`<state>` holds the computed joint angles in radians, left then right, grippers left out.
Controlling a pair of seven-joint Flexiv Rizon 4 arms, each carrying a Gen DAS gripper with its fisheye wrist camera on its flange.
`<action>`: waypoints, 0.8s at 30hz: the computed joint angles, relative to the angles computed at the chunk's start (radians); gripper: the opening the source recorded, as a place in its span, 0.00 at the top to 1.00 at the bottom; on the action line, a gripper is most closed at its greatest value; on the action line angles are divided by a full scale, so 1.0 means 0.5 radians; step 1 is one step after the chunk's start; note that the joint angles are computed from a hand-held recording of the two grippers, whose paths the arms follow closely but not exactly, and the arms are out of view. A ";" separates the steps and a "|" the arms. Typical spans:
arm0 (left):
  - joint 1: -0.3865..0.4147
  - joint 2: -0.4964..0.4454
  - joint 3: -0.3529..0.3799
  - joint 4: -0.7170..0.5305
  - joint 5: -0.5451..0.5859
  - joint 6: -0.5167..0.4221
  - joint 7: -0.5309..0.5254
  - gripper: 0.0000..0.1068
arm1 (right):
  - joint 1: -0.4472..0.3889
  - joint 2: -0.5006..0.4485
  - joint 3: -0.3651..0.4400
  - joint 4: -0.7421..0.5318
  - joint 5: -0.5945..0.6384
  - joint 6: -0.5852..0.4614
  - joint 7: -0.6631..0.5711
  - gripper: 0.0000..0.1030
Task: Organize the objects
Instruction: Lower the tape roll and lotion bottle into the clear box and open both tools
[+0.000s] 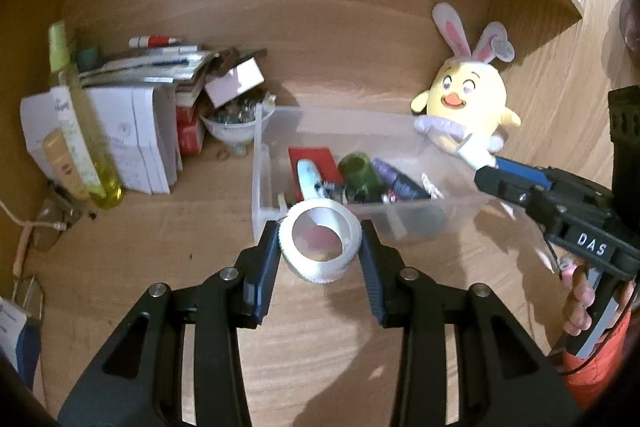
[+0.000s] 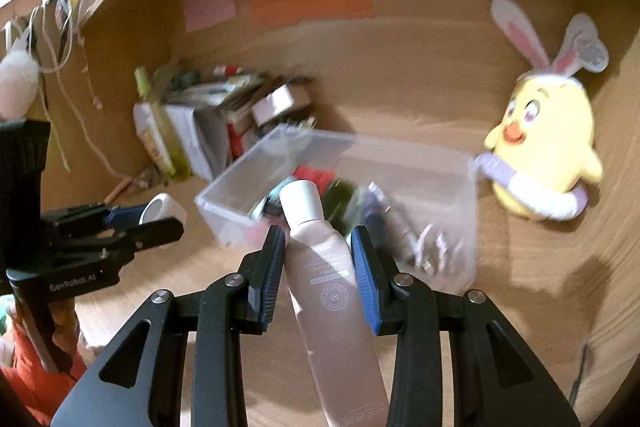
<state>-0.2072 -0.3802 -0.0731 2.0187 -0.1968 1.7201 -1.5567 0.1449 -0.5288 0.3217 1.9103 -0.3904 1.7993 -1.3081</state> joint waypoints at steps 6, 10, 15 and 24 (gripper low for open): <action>0.017 -0.053 -0.018 -0.140 -0.011 -0.038 0.023 0.64 | 0.072 -0.009 -0.116 -0.108 0.042 0.005 0.019 0.70; -0.033 -0.107 0.044 -0.255 -0.017 -0.110 0.024 0.64 | 0.113 -0.039 -0.177 -0.198 0.062 -0.033 0.027 0.70; -0.108 -0.189 0.153 -0.399 0.000 -0.228 -0.006 0.64 | 0.137 -0.105 -0.207 -0.333 0.076 -0.138 0.020 0.70; -0.235 -0.356 0.381 -0.665 0.145 -0.481 -0.172 0.64 | 0.186 -0.248 -0.218 -0.540 0.135 -0.360 -0.053 0.70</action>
<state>-0.3247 -0.5581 0.1175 1.6860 -0.1240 1.4796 -1.6429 0.2380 -0.6527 0.2128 1.6405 -0.3229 1.6193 -1.3344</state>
